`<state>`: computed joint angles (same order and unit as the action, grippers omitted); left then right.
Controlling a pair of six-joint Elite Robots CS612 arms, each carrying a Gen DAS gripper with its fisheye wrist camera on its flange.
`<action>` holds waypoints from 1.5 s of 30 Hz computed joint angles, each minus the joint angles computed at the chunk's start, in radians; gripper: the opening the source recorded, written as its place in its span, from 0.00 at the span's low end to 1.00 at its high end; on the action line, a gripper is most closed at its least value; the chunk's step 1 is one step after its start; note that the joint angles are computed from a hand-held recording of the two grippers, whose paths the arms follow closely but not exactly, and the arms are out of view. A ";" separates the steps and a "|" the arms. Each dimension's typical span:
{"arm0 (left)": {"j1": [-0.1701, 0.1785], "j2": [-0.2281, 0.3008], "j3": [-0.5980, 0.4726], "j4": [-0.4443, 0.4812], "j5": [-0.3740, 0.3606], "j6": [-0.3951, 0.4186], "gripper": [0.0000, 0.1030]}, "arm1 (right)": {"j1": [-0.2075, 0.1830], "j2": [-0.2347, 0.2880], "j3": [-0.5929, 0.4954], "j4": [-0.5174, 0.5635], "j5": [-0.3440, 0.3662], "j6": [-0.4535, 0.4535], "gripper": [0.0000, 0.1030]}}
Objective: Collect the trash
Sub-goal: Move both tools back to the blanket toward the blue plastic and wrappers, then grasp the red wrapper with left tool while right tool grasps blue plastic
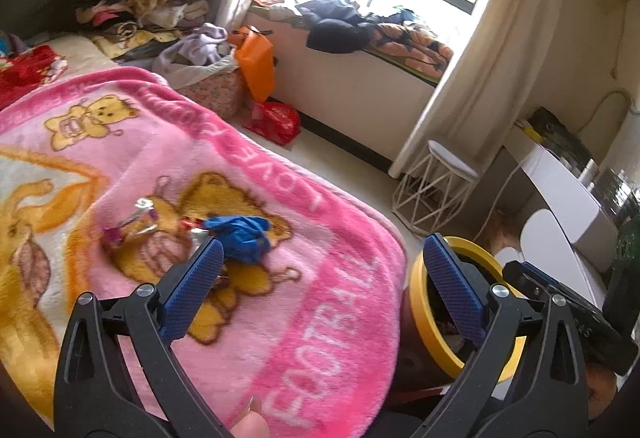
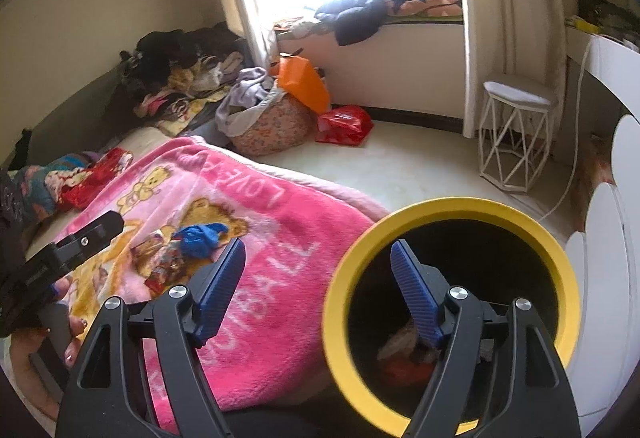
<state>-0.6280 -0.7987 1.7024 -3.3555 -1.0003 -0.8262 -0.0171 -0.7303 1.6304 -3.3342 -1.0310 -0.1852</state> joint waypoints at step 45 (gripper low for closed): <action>0.094 0.032 0.058 0.160 -0.208 -0.122 0.28 | 0.205 0.190 -0.388 0.581 -0.003 -0.350 0.37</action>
<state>-0.5339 -0.7663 1.7608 -3.1955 -1.2078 -0.9483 0.1880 -0.5403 1.2427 -2.7535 -1.0337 -0.5353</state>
